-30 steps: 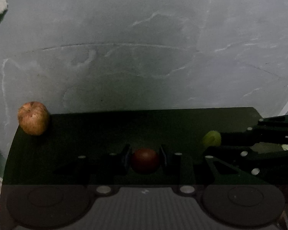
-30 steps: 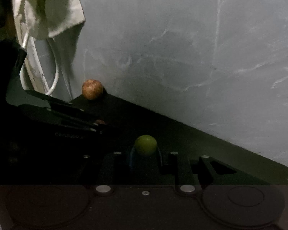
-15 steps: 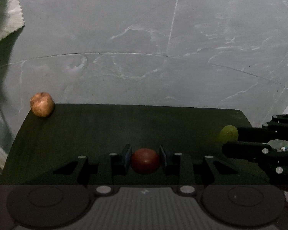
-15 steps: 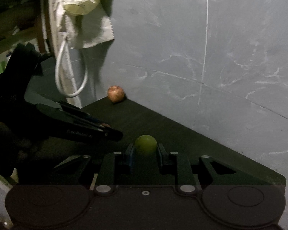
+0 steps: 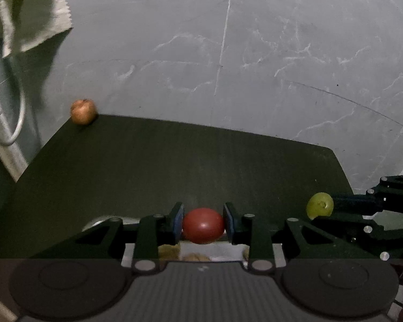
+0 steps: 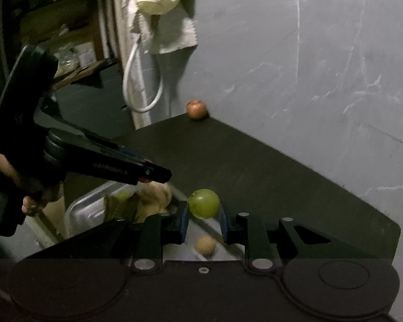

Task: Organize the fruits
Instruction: 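Carry the tomato into the tray with the left tool while the right tool carries the grape there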

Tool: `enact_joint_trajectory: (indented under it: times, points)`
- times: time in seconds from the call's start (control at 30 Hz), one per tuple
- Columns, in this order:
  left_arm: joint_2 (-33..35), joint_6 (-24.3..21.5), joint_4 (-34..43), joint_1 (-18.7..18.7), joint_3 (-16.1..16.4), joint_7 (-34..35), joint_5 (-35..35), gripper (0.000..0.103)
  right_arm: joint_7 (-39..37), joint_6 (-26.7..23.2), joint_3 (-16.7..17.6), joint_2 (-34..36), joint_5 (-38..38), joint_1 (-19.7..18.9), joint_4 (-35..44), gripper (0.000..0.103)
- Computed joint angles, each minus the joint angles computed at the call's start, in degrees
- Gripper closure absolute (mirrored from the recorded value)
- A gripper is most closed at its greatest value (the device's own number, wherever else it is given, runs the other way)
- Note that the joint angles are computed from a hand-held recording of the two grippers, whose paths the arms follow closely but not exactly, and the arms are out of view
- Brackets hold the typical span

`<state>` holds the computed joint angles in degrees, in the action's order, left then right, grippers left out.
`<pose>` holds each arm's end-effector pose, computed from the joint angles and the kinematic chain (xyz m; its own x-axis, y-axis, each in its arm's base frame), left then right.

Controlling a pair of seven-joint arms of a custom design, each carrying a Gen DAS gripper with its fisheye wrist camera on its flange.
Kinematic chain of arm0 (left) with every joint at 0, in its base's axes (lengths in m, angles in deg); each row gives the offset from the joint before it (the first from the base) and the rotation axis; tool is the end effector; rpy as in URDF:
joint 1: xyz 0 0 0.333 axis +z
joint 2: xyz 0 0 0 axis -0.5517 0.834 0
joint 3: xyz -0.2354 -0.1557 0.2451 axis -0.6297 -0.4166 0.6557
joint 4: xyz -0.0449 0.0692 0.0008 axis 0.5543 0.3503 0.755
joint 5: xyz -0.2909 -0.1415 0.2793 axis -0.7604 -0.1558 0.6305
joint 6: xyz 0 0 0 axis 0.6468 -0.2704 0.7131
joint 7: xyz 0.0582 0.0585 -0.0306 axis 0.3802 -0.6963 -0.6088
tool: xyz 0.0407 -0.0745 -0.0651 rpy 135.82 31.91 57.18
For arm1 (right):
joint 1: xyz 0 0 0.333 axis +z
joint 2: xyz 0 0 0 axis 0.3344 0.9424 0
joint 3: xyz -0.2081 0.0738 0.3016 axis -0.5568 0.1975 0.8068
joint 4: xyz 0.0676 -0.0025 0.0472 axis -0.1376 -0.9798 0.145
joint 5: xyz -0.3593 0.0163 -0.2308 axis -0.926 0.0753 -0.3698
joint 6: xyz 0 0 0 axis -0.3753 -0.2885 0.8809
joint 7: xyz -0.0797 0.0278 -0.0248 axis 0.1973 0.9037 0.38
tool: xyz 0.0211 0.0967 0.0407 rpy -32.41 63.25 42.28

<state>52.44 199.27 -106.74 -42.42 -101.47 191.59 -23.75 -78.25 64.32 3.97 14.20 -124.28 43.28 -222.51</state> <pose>0.5639 -0.2100 0.4352 -0.8921 -0.4410 0.0983 -0.3783 0.6101 -0.6962 0.3309 0.3008 0.4583 -0.2849 -0.9576 -0.0425 -0.5809 0.2078 -0.7870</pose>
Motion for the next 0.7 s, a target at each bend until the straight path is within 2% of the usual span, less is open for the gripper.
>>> enact_joint_trajectory:
  times: [0.2, 0.33, 0.7]
  points:
    - [-5.9, 2.4, -7.2, -0.4, 1.2, -3.5, -0.7, 0.069, -2.2, 1.9, 0.1, -1.4, 3.5, 1.7, -2.4, 0.078]
    - [-8.3, 1.8, -10.6, -0.5, 2.5, -6.4, 1.1, 0.069, -1.6, 2.9, 0.6, -0.9, 5.1, 1.8, -3.2, 0.078]
    - [-7.9, 0.2, -13.1, -0.8, 3.2, -8.6, 6.1, 0.069, -1.2, 2.6, 0.0, 4.7, 8.3, 2.8, -1.6, 0.078]
